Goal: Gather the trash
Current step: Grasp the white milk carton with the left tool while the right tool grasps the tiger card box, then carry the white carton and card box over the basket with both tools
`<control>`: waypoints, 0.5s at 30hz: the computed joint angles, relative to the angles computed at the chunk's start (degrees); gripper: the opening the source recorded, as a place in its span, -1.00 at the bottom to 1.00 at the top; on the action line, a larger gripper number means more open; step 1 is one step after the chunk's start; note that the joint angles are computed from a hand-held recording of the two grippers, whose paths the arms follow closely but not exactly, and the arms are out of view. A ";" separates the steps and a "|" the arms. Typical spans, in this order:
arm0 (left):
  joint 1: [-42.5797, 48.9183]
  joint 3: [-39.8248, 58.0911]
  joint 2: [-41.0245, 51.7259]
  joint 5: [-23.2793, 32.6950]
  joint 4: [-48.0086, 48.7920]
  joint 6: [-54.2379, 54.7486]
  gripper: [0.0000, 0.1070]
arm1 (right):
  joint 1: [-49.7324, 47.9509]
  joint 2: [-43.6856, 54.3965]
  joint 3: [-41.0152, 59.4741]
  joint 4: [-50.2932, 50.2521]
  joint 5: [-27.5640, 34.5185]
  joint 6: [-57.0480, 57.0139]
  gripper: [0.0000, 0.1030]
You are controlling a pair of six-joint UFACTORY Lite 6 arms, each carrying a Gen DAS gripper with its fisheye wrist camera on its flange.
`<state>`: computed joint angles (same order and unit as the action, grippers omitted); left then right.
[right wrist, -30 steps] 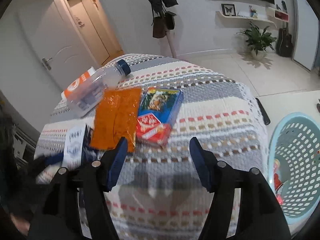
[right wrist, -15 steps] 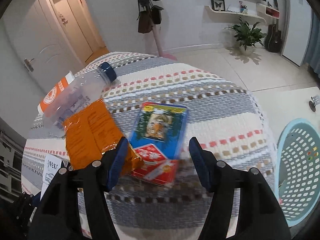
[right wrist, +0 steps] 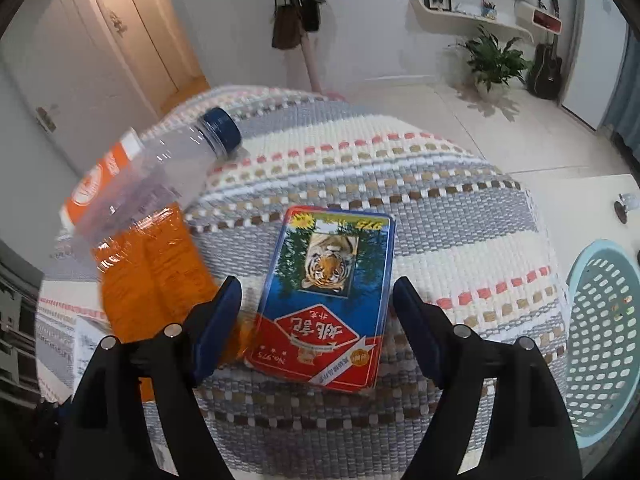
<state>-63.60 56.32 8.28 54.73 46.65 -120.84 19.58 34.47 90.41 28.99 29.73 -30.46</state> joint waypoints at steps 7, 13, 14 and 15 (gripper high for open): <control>0.09 2.83 3.05 2.63 -1.06 1.30 0.21 | 4.00 -3.44 -5.89 -9.48 -6.73 6.67 0.23; -1.48 1.02 1.18 4.41 1.80 -3.37 -0.01 | 1.13 -9.30 -12.90 5.04 -7.57 -9.40 0.14; -2.62 0.94 0.47 6.00 3.18 -4.59 -0.01 | 0.42 -10.61 -13.99 8.59 -7.36 -13.01 0.14; -4.10 0.84 -0.19 7.53 3.86 -5.76 -0.01 | -0.39 -12.36 -15.24 11.66 -7.04 -16.10 0.14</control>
